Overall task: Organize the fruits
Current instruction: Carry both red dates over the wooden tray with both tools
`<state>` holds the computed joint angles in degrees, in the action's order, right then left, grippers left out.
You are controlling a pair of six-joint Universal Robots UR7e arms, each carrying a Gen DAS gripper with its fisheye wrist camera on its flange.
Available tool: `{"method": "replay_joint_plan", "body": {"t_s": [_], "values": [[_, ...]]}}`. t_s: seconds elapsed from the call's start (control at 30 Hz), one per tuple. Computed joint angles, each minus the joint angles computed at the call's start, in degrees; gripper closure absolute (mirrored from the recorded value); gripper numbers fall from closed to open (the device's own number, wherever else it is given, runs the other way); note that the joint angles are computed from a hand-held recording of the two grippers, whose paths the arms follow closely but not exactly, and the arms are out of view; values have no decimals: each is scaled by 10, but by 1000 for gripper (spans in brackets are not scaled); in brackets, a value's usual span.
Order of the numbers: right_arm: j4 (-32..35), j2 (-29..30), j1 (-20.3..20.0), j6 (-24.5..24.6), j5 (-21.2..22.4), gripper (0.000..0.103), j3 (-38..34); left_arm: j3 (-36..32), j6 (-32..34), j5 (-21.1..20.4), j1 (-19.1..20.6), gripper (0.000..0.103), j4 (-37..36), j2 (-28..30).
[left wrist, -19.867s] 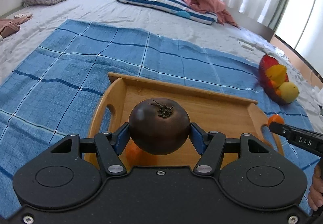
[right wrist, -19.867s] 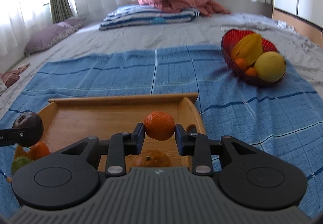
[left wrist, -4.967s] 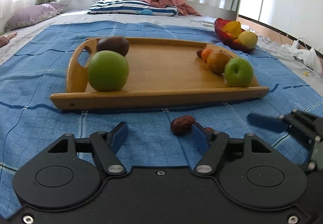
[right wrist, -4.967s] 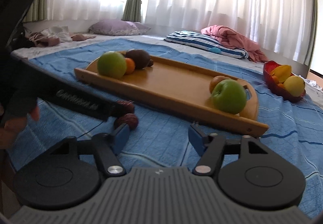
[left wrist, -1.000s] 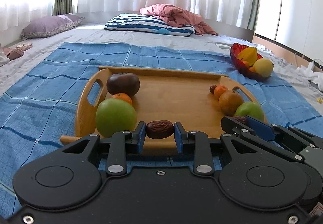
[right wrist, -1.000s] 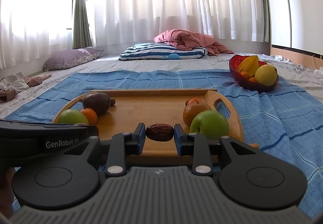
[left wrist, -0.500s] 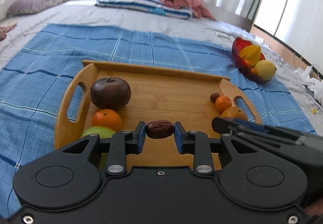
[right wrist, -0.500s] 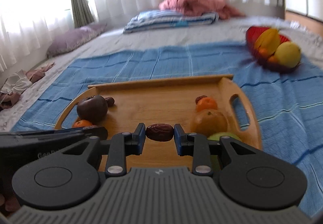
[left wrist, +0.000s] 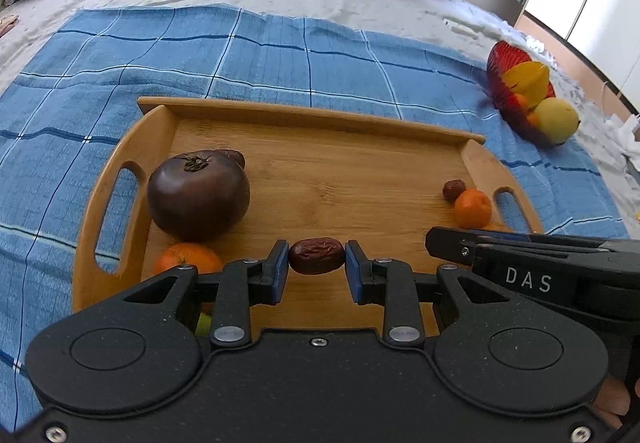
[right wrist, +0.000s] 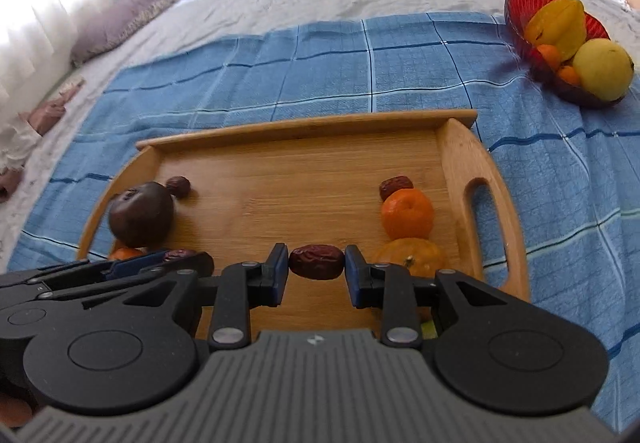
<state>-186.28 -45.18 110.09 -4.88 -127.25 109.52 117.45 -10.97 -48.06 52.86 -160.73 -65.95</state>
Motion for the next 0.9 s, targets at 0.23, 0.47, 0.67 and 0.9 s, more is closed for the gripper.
{"method": "replay_joint_plan", "body": {"t_s": [0.23,0.47,0.67,0.9], "values": [[26,19,2,-16,-21,67,-27,-14,16,16,8,74,-2,23],[58,29,2,-18,-28,67,-45,-17,27,20,13,74,-4,30],[118,32,3,13,-43,67,-68,-18,29,20,13,74,-4,30],[131,37,4,20,-56,65,-76,-18,38,22,13,74,-9,32]]}}
